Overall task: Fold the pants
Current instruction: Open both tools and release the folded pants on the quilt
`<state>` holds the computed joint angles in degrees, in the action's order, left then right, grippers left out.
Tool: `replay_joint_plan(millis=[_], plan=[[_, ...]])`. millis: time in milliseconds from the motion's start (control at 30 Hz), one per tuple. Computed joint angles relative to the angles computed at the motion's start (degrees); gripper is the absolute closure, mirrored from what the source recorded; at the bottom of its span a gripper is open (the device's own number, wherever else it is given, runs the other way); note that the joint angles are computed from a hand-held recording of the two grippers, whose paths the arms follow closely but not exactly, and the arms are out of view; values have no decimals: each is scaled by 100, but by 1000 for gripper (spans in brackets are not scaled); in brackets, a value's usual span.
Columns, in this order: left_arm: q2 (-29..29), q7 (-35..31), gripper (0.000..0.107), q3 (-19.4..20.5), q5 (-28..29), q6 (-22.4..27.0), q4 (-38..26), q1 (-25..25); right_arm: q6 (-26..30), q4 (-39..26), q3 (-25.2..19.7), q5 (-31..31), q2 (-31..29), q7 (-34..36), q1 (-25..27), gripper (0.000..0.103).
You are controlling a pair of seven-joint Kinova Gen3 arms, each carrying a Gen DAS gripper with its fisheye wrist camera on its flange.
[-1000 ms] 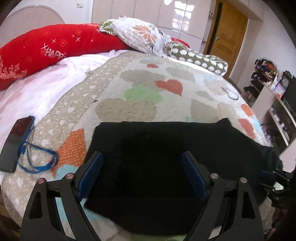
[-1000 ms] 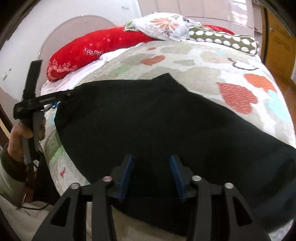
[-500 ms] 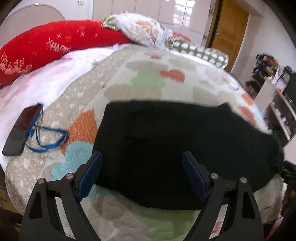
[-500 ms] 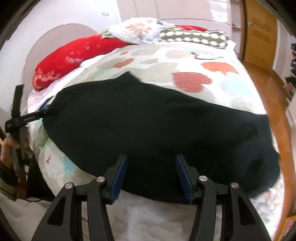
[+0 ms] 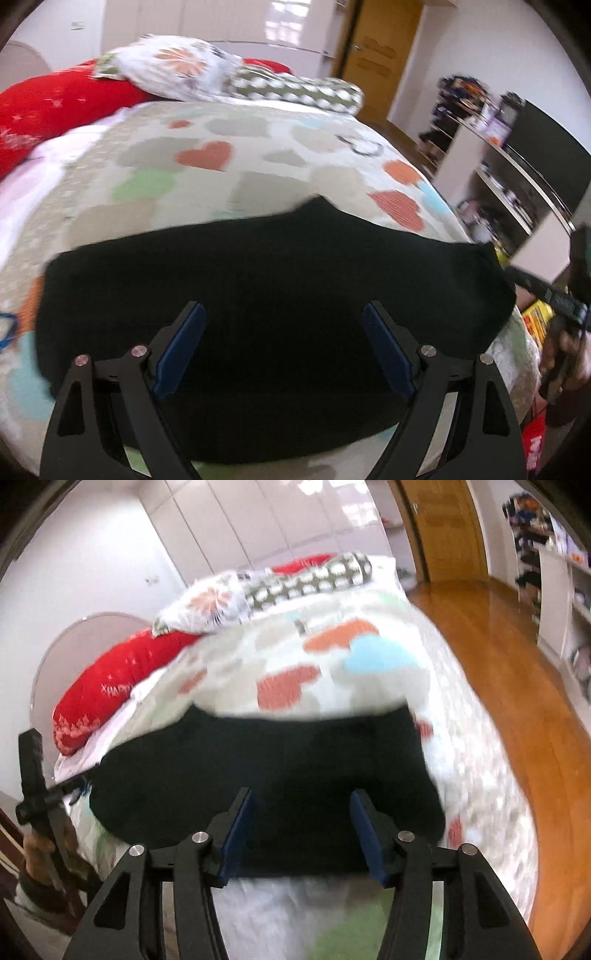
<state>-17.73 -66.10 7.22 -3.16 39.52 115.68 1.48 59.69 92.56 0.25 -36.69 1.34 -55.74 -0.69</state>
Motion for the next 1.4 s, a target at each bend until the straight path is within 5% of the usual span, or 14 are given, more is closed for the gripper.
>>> replay_joint_plan(millis=[167,267,567,733,833,1067,1200,1400], plan=[[500,109,20,239,6,-127,-168,208,-649,-275,-141,454,570,-354,-320,45],[756,327,20,381,-234,4,-291,313,-541,-370,-367,320,846,-551,88,50],[932,411,20,300,-381,-154,-495,651,74,3,-75,263,-57,21,209,40],[1140,626,20,394,-648,-138,-494,766,-131,356,-129,1170,-243,-494,-113,35],[1078,805,19,420,-876,-253,-378,850,-190,431,-23,1120,-413,-602,-182,35],[968,366,13,219,-448,-464,-245,896,295,408,261,719,-611,-659,-89,31],[914,-395,12,420,292,-343,-343,454,423,527,355,533,-590,-539,-58,31],[1268,-1744,11,-714,1439,-36,-915,1363,283,742,404,91,-468,-238,48,28]])
